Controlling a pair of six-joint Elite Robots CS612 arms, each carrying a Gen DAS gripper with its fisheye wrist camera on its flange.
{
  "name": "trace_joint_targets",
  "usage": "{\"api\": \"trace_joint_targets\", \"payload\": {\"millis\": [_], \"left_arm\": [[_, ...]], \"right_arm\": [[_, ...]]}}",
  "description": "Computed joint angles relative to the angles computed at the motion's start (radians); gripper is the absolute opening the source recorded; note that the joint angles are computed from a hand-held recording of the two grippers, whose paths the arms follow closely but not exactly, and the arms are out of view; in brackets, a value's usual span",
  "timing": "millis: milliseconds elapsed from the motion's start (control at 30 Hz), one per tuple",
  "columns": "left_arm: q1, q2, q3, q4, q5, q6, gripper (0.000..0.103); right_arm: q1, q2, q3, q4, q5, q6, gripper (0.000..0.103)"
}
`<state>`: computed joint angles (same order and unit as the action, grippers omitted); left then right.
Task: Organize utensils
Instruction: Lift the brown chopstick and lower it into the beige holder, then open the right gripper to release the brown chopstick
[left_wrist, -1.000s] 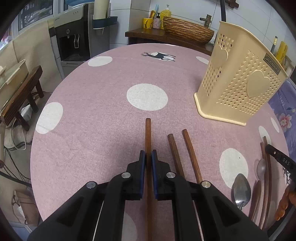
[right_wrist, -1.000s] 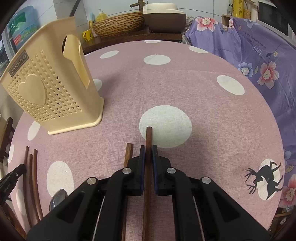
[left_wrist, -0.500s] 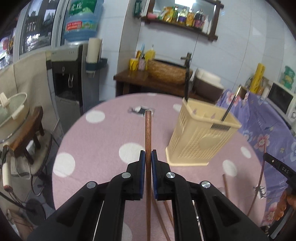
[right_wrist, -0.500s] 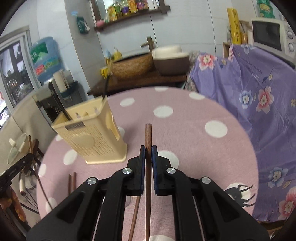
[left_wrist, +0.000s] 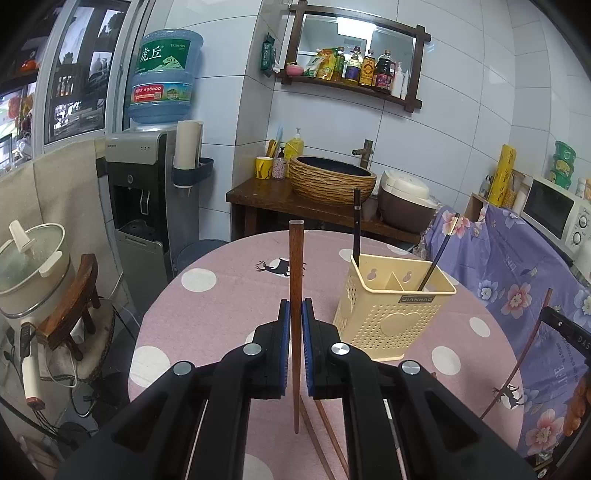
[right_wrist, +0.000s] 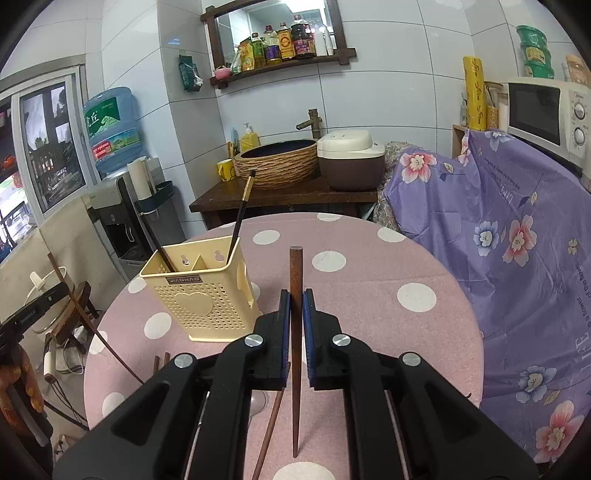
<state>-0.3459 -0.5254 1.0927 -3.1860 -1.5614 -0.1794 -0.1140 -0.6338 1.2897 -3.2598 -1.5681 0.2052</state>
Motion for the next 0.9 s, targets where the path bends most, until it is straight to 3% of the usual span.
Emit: {"api": "trace_joint_targets", "payload": {"millis": [267,600,767,900], "left_arm": [[0.006,-0.005,-0.011,-0.015,-0.014,-0.005,0.008],[0.007,-0.023,-0.128,-0.007,-0.148,-0.006,0.008],[-0.012,0.016,-0.246,-0.003,-0.115,-0.015,0.008],[-0.022,0.075,-0.351,0.054,-0.096,-0.031,0.008]], "right_arm": [[0.008,-0.010,-0.011,0.006,-0.014,-0.026,0.008],[0.010,-0.033,-0.158,0.059,0.090,-0.001,0.008],[0.017,0.005,-0.293,0.068,0.063,0.038,0.008],[0.025,0.064,-0.386,0.094,0.030,0.054,0.008]]}}
